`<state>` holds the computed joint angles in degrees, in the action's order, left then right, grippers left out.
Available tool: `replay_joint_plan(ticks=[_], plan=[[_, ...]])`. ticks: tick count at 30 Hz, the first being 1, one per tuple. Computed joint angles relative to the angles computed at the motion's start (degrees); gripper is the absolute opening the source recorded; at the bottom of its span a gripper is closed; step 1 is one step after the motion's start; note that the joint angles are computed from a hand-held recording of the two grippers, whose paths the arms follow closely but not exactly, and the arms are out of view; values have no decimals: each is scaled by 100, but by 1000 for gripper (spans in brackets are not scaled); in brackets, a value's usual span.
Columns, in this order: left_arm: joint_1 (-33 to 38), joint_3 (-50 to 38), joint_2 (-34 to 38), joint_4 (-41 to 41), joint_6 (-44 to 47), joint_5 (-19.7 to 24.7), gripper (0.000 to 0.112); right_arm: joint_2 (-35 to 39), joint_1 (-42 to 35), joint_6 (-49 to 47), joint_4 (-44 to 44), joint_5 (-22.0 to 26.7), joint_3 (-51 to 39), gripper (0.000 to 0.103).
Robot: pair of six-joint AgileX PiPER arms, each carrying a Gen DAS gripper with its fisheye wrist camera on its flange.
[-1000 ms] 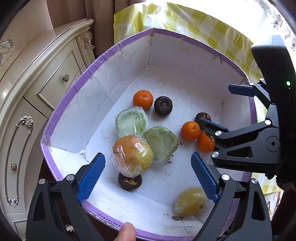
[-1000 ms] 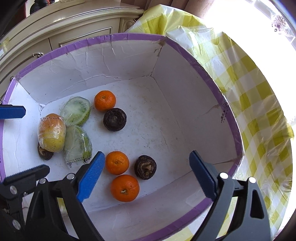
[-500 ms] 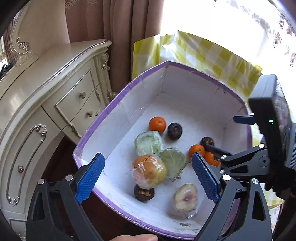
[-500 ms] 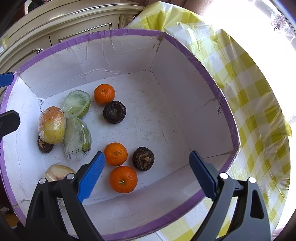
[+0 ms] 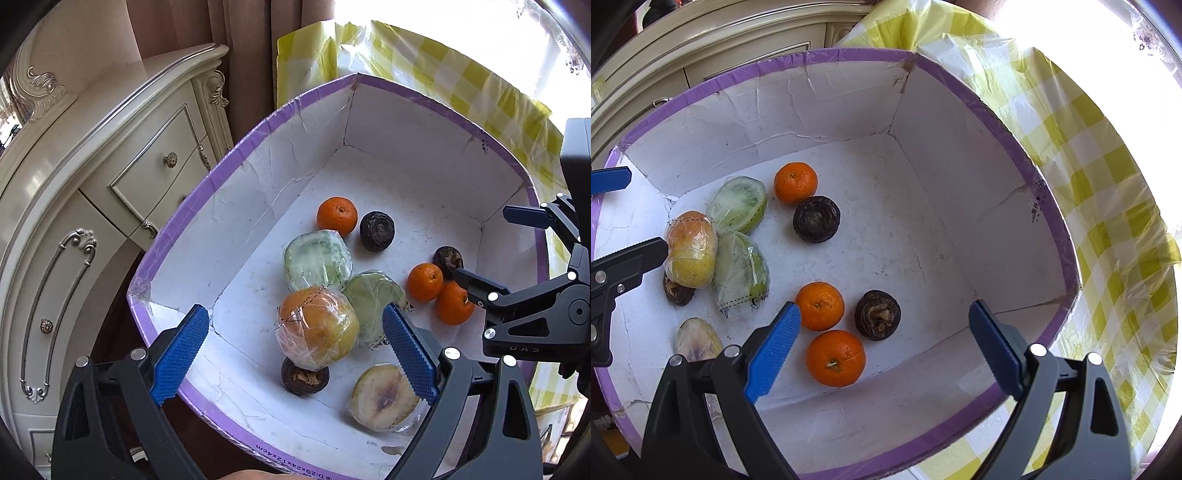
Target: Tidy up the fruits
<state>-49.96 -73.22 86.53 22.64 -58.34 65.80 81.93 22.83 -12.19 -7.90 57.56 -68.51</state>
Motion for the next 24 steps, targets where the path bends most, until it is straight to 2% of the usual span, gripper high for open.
replay_joint_plan(ticks=[24], plan=[[79, -15, 82, -65, 148, 44, 91, 30, 68, 23, 11, -16, 49, 92]])
